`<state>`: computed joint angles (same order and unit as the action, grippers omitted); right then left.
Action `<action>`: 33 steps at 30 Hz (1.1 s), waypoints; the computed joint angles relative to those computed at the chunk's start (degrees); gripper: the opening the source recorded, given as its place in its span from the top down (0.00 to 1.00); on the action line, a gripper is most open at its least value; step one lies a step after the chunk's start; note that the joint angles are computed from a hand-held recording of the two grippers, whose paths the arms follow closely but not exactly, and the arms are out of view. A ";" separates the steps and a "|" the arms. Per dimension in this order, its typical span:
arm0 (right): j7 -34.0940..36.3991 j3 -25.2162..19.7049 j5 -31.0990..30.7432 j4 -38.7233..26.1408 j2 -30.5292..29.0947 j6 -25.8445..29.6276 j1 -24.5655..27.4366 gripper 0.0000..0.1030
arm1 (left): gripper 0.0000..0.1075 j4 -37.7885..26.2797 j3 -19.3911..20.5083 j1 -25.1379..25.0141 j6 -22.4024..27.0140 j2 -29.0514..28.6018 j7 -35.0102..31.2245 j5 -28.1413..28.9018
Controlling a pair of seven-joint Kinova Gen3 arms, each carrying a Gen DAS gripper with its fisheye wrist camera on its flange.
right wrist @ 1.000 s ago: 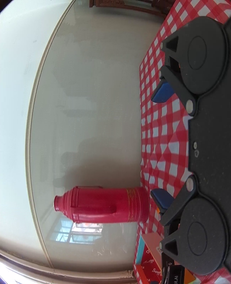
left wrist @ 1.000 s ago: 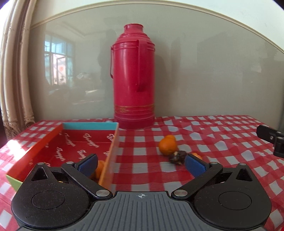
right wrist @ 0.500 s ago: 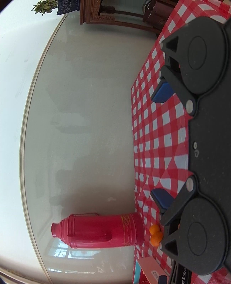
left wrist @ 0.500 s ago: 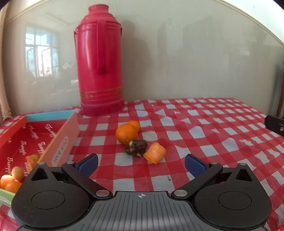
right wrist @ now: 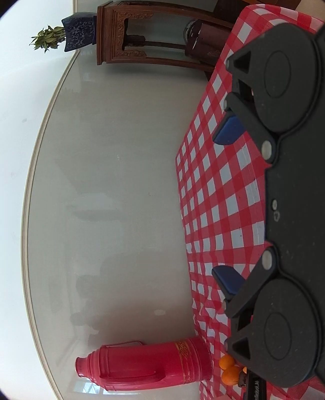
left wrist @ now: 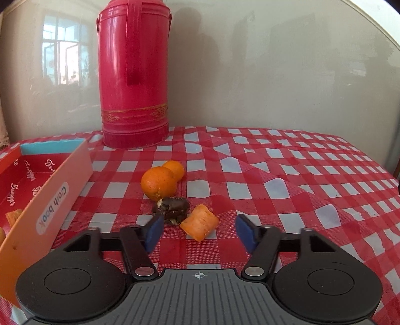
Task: Organize fruits
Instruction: 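Grasp the carrot piece with the left gripper and drop it in the box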
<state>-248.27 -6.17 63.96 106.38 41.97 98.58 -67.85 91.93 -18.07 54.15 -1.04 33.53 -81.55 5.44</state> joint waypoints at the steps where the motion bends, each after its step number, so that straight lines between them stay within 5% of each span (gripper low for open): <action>1: 0.07 -0.03 0.12 0.24 -0.09 -0.10 0.05 0.06 | 0.50 -1.02 -0.44 0.25 1.37 0.43 0.27 0.34; 9: -1.66 -0.29 0.30 1.63 -1.42 -2.20 1.40 0.06 | 0.51 -4.41 3.24 -2.72 5.34 1.81 5.45 -3.40; 12: -1.35 -0.36 0.56 1.69 -1.49 -2.68 1.79 0.06 | 0.52 -4.51 2.18 -1.66 4.84 2.23 7.08 -4.95; 14: -0.94 -0.42 0.48 1.61 -1.59 -3.11 2.12 0.06 | 0.65 -4.54 2.86 -2.25 4.49 2.25 7.52 -5.73; 17: -0.36 -0.37 -0.31 1.29 -1.88 -3.74 2.74 0.06 | 0.65 -4.16 6.16 -4.71 3.79 1.81 6.64 -6.73; 24: -0.79 -0.06 -1.01 0.88 -2.14 -4.35 2.73 0.06 | 0.65 -1.42 6.89 -5.20 0.99 -0.03 4.47 -6.57; 33: 1.13 0.50 0.63 -1.35 -1.90 -4.93 2.79 0.06 | 0.65 5.07 1.79 -2.99 -6.07 -4.60 -2.46 -1.79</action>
<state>-247.15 -5.67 64.59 105.03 40.06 93.65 -65.06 97.00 -16.28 51.17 -7.11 28.92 -84.01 3.65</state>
